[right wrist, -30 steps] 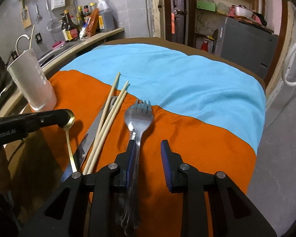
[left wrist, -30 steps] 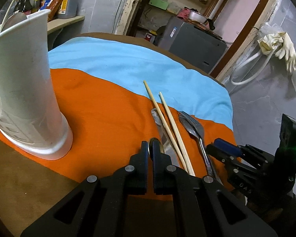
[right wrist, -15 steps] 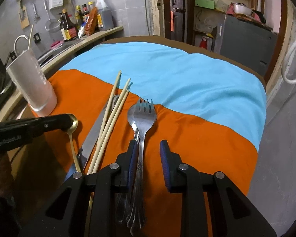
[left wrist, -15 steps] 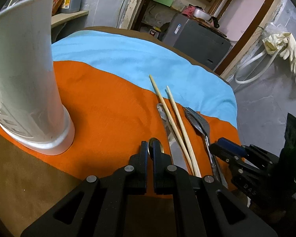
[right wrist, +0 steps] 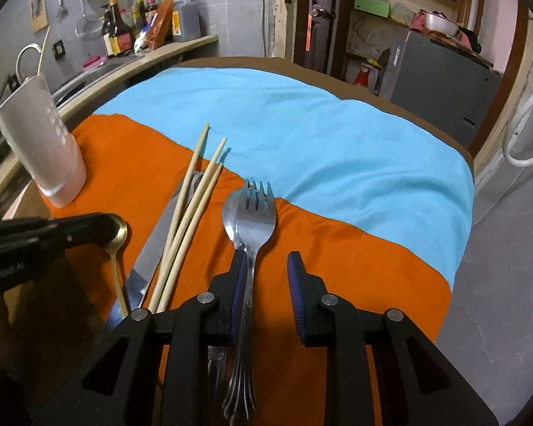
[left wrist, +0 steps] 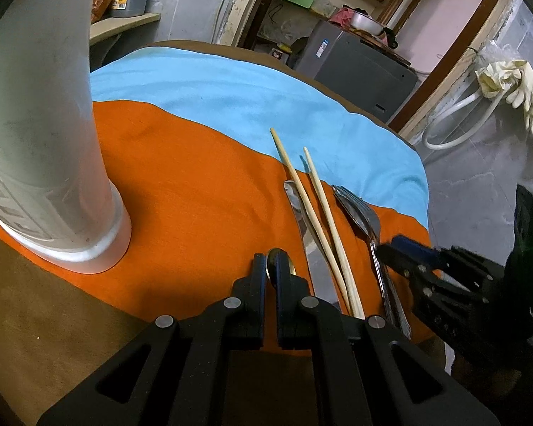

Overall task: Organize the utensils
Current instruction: 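Grasp the gold spoon with the left gripper while the right gripper grasps the fork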

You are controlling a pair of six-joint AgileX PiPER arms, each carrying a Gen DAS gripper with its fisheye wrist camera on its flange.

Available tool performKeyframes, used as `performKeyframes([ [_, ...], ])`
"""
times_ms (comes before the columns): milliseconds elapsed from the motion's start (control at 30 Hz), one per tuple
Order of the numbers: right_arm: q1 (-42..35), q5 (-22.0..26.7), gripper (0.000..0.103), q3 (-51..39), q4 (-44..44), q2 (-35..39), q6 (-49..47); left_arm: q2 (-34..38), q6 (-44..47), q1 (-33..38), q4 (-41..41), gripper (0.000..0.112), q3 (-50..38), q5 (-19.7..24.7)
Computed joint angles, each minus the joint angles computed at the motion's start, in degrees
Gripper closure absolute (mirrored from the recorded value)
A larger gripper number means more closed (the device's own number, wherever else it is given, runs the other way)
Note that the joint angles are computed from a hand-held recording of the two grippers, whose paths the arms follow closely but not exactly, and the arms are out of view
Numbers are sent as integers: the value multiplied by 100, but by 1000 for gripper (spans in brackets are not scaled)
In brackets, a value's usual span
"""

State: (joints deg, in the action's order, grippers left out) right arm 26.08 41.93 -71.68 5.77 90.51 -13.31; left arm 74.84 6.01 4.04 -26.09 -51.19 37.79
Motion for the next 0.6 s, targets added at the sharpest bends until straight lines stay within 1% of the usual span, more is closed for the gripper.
performKeyframes([
  [133, -251, 371, 82, 8, 441, -47, -354, -8, -19, 16, -52, 109, 26, 0],
  [200, -242, 341, 82, 3, 448, -35, -341, -19, -69, -25, -23, 109, 45, -24],
  [300, -54, 162, 82, -76, -17, 60, 96, 12, -134, -73, 53, 109, 0, -12],
  [400, -106, 222, 82, -325, 76, 286, 153, 45, -122, -81, 64, 109, -42, 21],
  [500, -380, 608, 81, -775, 715, 619, -139, 52, -132, -99, 77, 109, -60, 16],
  [567, -463, 814, 79, -988, 903, 785, -236, 47, -180, -135, 118, 109, -63, 2],
  [600, -441, 869, 79, -1060, 863, 849, -224, 32, -181, -133, 124, 109, -58, 2],
])
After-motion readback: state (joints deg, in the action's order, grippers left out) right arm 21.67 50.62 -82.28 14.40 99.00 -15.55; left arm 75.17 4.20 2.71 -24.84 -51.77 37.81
